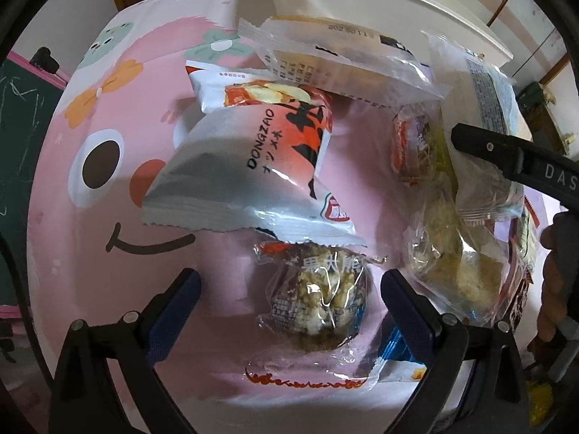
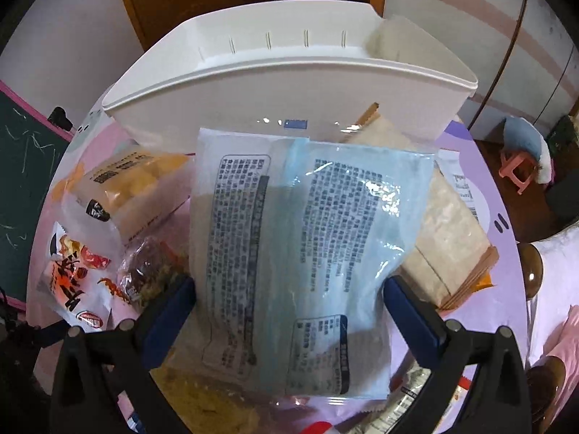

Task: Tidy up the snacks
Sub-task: 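Grasp the clear nut bag with left tool while right tool grasps the blue-white bag, then carry both bags over the white bin and release them inside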

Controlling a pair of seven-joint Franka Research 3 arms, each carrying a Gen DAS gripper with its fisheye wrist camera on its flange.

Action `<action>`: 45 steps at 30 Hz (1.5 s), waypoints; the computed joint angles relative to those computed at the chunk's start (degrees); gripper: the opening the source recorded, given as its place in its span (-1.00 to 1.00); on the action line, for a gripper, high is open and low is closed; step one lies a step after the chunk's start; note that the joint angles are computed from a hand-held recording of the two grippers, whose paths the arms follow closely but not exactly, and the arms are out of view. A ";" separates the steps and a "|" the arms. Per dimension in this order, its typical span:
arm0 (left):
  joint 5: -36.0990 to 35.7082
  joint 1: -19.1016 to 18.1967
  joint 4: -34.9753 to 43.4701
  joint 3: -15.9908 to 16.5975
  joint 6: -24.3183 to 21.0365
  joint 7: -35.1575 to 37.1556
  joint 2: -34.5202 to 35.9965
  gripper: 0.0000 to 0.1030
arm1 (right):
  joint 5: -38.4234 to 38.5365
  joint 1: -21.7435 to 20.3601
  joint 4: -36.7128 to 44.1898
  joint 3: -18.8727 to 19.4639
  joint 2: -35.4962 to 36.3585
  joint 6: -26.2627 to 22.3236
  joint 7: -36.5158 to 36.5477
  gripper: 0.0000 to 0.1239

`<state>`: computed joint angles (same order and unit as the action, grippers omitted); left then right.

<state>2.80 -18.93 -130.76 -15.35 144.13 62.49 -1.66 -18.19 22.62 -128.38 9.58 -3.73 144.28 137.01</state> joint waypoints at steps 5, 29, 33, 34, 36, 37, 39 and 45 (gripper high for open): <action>3.19 -0.42 1.47 -0.47 -1.14 -2.34 0.77 0.70 | 4.28 0.19 0.23 -0.65 0.81 -0.22 -4.33 0.66; 6.48 -3.03 -4.57 -1.04 4.84 -8.18 -13.31 -0.11 | 3.33 -4.10 -8.61 4.83 -16.39 4.70 -4.59 0.48; 3.86 -3.69 -4.11 0.85 5.59 -5.21 -15.91 -0.11 | 2.75 -5.99 -8.52 6.08 -19.55 5.55 -5.41 0.48; 3.78 -3.63 -3.77 1.04 5.98 -4.65 -15.96 -0.11 | 2.61 -6.38 -8.13 6.30 -20.07 5.65 -5.89 0.48; 4.31 -3.18 -2.15 0.99 6.16 -4.04 -15.76 -0.11 | 2.65 -7.05 -7.55 6.64 -20.65 5.89 -6.84 0.48; 4.46 -3.16 -0.87 0.94 5.95 -3.53 -15.81 -0.11 | 2.57 -7.38 -6.68 6.80 -20.61 5.86 -7.49 0.48; 4.70 -2.84 1.46 1.05 6.02 -2.47 -14.97 -0.11 | 2.49 -8.02 -5.38 6.85 -20.71 6.08 -8.63 0.48; 6.73 -0.93 16.20 0.41 3.11 -1.13 -7.62 -0.11 | 2.03 -10.37 0.33 6.20 -18.54 5.36 -11.07 0.48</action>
<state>9.53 -19.86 -114.56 -14.94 147.24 61.35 -9.28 -16.16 12.24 -128.05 15.79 -22.27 149.65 125.94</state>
